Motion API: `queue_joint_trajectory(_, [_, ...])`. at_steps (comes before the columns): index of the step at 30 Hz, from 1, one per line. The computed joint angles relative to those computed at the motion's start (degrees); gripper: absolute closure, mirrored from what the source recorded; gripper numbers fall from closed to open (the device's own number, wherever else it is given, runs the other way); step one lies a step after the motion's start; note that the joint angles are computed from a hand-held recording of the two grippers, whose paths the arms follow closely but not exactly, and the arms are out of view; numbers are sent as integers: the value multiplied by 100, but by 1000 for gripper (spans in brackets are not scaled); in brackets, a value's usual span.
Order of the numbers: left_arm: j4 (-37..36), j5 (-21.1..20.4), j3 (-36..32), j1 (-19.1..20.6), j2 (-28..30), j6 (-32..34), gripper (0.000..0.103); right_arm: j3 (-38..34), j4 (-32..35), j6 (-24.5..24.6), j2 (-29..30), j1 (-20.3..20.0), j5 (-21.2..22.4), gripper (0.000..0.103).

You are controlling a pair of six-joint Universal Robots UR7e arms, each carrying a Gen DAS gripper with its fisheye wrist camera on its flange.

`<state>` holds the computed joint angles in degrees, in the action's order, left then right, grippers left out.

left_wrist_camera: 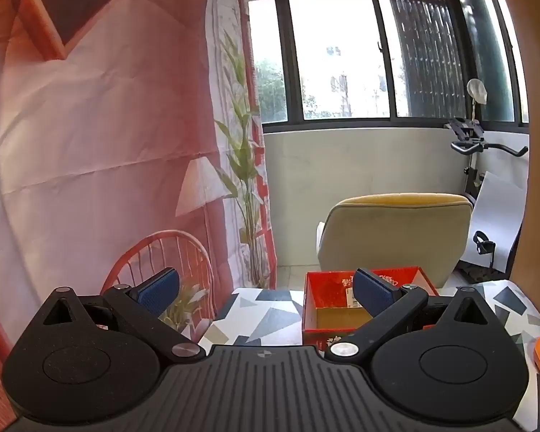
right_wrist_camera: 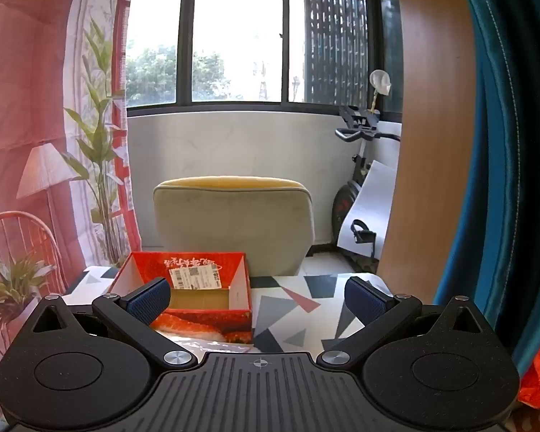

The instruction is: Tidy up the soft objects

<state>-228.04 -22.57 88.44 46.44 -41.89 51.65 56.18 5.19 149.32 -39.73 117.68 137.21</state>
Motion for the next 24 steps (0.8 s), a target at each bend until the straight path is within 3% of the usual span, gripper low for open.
queue_joint_trajectory(14, [-86,-139,-6,127,11,96,0,-96,109,80,52,3,41,0])
queue_joint_trajectory(24, [-143,-24,-39,-3,24,213,0,-74,65,32,39,8,40,0])
